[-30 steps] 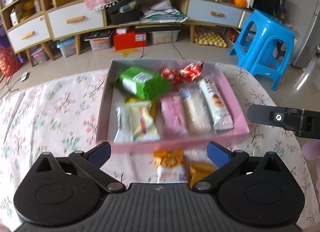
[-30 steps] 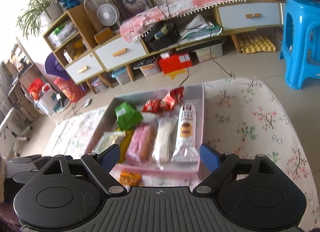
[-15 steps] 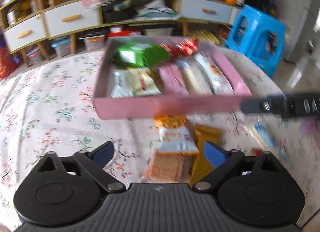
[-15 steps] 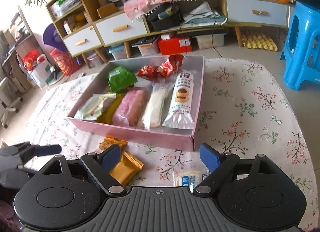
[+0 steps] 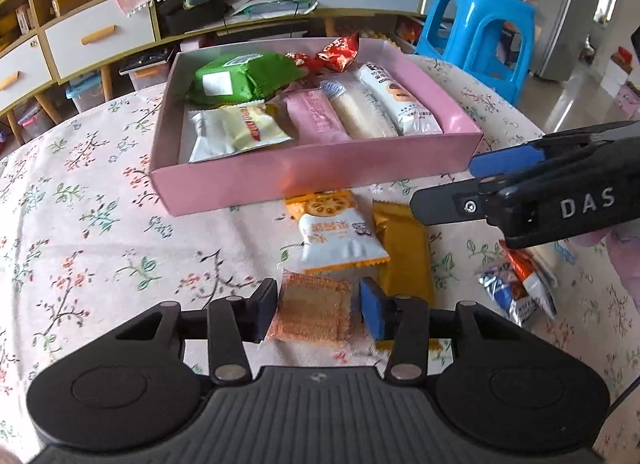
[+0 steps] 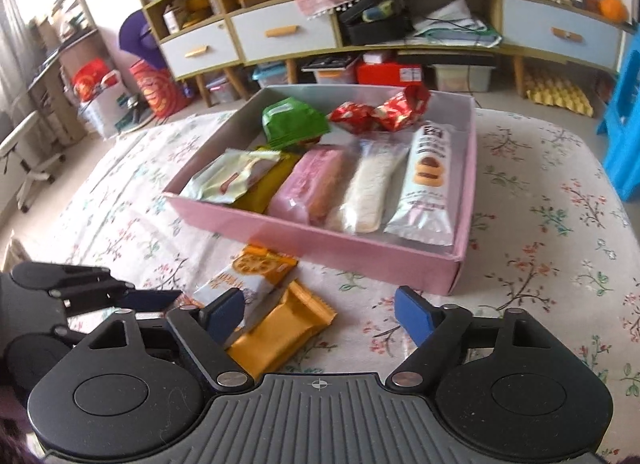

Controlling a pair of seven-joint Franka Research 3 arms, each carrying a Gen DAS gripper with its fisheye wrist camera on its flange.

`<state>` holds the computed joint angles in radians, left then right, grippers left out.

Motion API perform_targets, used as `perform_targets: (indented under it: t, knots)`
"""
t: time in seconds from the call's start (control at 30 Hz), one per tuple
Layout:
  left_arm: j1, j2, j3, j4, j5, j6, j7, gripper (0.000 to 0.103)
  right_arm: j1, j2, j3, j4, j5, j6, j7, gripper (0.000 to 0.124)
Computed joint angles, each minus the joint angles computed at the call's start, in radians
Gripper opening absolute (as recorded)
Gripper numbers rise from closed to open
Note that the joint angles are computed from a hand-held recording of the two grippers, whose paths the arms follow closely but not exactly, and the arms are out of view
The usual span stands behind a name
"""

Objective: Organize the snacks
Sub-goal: 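Grasp the brown wafer cake square with the left gripper while the right grasps the gold bar packet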

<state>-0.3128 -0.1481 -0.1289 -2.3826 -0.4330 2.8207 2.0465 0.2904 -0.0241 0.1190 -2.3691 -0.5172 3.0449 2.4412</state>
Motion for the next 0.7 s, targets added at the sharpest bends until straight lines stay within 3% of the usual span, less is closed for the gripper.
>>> perform_targets:
  t: [0.13,0.33,0.63,0.7]
  knots:
    - [0.014,-0.024,0.008,-0.018,0.022,-0.014,-0.013,0.041,0.022,0.01,0.004,0.003,0.091,-0.003,-0.082,0.069]
    - [0.032,-0.041,0.023,-0.035,0.063,-0.005,-0.075,0.042,0.067,0.042,0.004,0.029,0.122,-0.023,-0.135,0.068]
    - [-0.002,-0.061,0.078,-0.074,-0.004,0.043,-0.012,0.05,0.147,0.077,-0.036,0.076,-0.12,-0.129,-0.028,0.068]
    - [-0.005,-0.069,0.082,-0.088,-0.012,0.057,0.013,0.059,0.145,0.062,-0.034,0.061,-0.137,-0.136,-0.049,0.068]
